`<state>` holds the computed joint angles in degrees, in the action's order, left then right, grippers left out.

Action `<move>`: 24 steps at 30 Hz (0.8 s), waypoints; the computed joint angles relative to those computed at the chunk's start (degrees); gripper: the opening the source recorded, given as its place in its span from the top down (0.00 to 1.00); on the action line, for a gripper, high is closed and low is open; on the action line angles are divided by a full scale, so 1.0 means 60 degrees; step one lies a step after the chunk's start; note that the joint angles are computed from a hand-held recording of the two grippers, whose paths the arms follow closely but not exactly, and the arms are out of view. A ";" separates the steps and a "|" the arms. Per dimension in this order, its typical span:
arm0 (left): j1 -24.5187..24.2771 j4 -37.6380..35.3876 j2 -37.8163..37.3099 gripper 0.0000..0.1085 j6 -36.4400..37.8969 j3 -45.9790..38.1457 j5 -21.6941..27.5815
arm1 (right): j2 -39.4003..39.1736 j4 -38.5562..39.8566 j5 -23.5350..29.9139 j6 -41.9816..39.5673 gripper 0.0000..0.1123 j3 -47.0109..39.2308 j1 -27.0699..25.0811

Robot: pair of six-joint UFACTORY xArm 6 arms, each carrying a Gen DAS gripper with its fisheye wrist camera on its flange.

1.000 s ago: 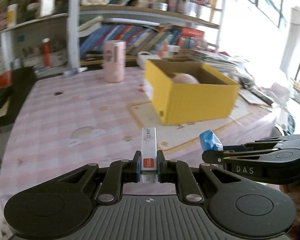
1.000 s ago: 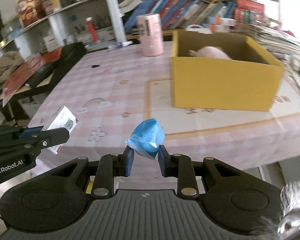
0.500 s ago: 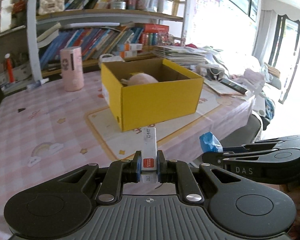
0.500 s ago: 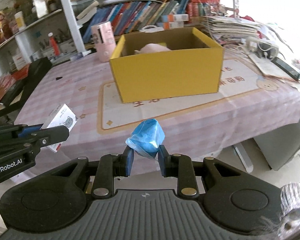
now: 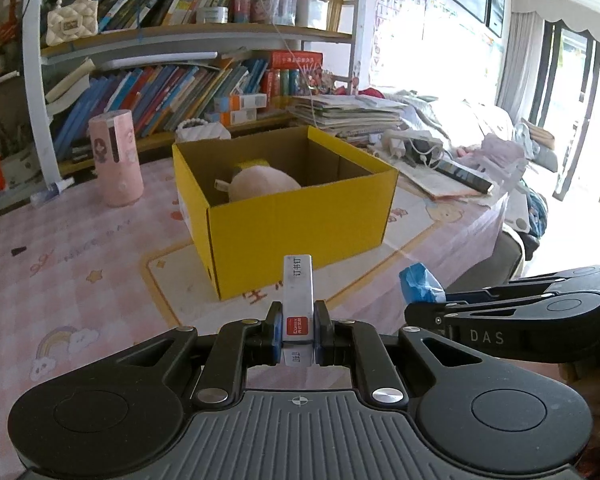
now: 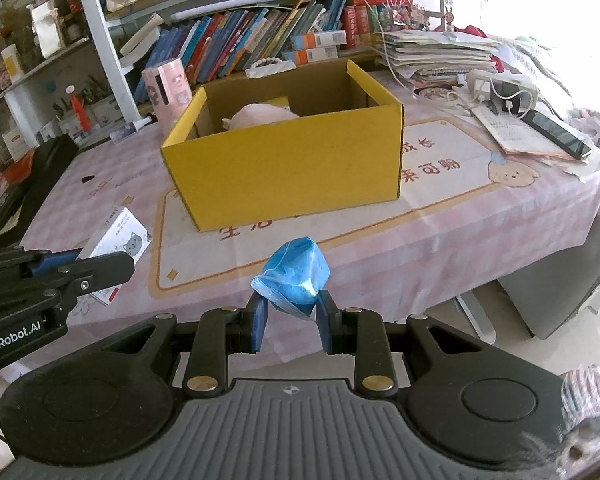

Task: Organize objects
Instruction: 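Carry the white box in the left tool and blue item in the right tool to the yellow box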

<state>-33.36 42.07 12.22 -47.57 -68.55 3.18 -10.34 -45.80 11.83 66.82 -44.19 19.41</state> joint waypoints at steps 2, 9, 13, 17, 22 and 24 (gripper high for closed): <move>0.0003 0.0074 0.0216 0.88 -0.0097 -0.0313 0.0094 | 0.0156 0.0222 -0.0079 -0.0343 0.78 -0.0147 -0.0099; 0.0040 0.0117 0.1046 0.88 -0.0115 -0.1511 0.0228 | 0.0675 0.0819 -0.0377 -0.1441 0.78 -0.0682 -0.0530; 0.0081 0.0495 0.1613 0.88 -0.0309 -0.2478 0.0335 | 0.1026 0.0336 -0.0697 -0.1338 0.78 -0.1189 -0.0904; 0.0116 0.0874 0.2339 0.88 -0.0514 -0.3715 0.0585 | 0.1530 -0.0301 -0.1156 -0.1172 0.78 -0.1950 -0.1353; 0.0091 0.0753 0.3363 0.88 -0.0565 -0.5377 0.1186 | 0.2411 0.0232 -0.1818 -0.2411 0.78 -0.3074 -0.1787; 0.0049 0.0582 0.3776 0.88 -0.0466 -0.6021 0.1503 | 0.2805 0.1255 -0.2005 -0.3688 0.78 -0.3480 -0.1831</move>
